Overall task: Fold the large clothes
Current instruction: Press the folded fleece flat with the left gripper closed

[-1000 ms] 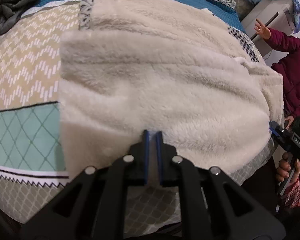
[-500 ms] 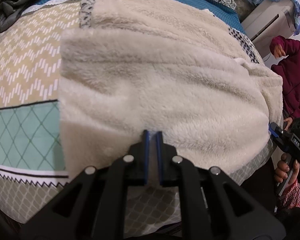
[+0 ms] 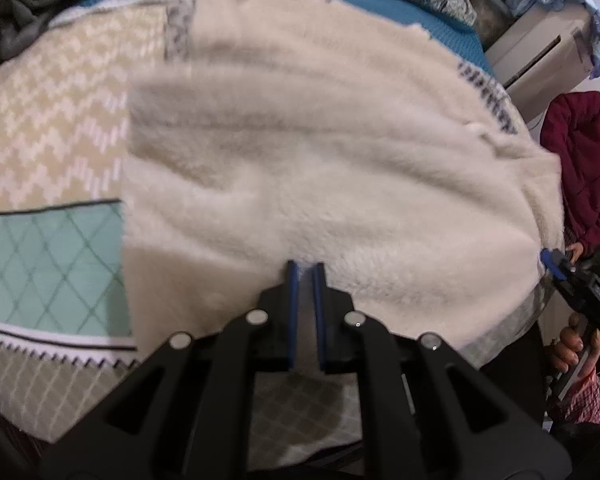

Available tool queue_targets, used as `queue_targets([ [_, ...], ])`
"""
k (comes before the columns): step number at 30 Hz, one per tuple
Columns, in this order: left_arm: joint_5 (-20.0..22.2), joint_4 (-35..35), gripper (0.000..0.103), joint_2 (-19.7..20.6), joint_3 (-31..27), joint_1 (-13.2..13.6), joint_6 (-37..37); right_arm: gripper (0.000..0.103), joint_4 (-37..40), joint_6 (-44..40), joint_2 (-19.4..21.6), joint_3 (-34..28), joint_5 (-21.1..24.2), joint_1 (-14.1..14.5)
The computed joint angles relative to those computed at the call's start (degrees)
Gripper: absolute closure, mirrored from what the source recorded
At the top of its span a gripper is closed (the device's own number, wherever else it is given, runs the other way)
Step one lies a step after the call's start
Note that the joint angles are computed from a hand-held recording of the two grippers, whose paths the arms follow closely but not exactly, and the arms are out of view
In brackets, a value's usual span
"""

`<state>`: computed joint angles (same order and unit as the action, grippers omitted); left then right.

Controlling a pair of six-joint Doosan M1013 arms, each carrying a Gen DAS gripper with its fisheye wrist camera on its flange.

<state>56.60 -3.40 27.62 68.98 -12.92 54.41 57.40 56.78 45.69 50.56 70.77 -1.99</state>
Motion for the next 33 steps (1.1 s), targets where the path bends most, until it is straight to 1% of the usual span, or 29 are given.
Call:
queue_targets([
  [1,-1.82,1.55,0.096,-0.83,0.67,-0.50,0.55,0.081,0.85,-3.27,-1.67,1.98,-3.06,-0.16],
  [2,-2.37,1.99,0.096,-1.08,0.93,-0.68,1.25,0.079,0.08,-4.07,-2.25,2.55,-4.59,-0.11],
  [3,-1.78,1.79,0.096,-0.86,0.81,-0.68,2.04,0.078,-2.09,-3.36,-2.23,2.13,-5.23,0.08],
  [4,-0.07,1.19,0.096,-0.11,0.33,-0.46,2.58,0.078,-6.04,-0.98,-1.55,0.71,-4.68,0.53],
  [5,1.00,0.52,0.096,0.49,0.15,-0.20,2.65,0.078,-10.90,2.53,-0.16,-1.51,-2.70,1.04],
  [6,0.07,-1.26,0.096,0.59,0.87,0.28,2.90,0.078,-12.87,4.05,0.89,-2.72,-0.85,1.32],
  [8,-2.93,-3.33,0.096,-0.02,2.39,0.88,1.77,0.078,-12.63,1.99,-0.06,-0.74,-3.35,1.55],
  [10,-4.01,-3.95,0.096,-0.40,3.01,1.03,1.57,0.078,-14.17,1.20,-1.00,0.59,-5.40,2.01],
  [12,-4.14,-3.60,0.096,-0.67,3.24,0.98,2.18,0.078,-14.11,1.21,-1.11,1.00,-5.90,2.04],
  [18,-3.83,-3.69,0.096,-1.16,3.29,1.16,2.83,0.078,-10.44,2.85,-0.32,0.78,-5.05,1.31],
  [20,-4.00,-3.65,0.096,-1.32,3.53,0.81,2.32,0.078,-10.77,3.24,-0.20,0.36,-4.86,1.39],
  [26,-3.48,-3.45,0.096,-1.29,3.33,0.69,2.12,0.078,-14.82,2.40,-1.13,0.80,-6.77,2.31],
  [27,-3.16,-2.97,0.096,-1.21,3.12,0.56,1.97,0.078,-14.76,1.86,-1.59,1.38,-7.60,2.32],
  [29,-2.10,-1.64,0.096,-0.92,2.22,0.23,1.65,0.078,-13.90,-0.15,-3.63,4.29,-11.35,2.42],
  [31,-2.25,-0.81,0.096,-0.97,1.74,0.05,1.31,0.078,-12.82,-2.51,-5.62,7.03,-14.77,2.46],
  [33,-2.40,-0.56,0.096,-0.86,0.90,-0.21,1.46,0.078,-12.67,-3.72,-6.58,8.35,-16.74,2.48],
])
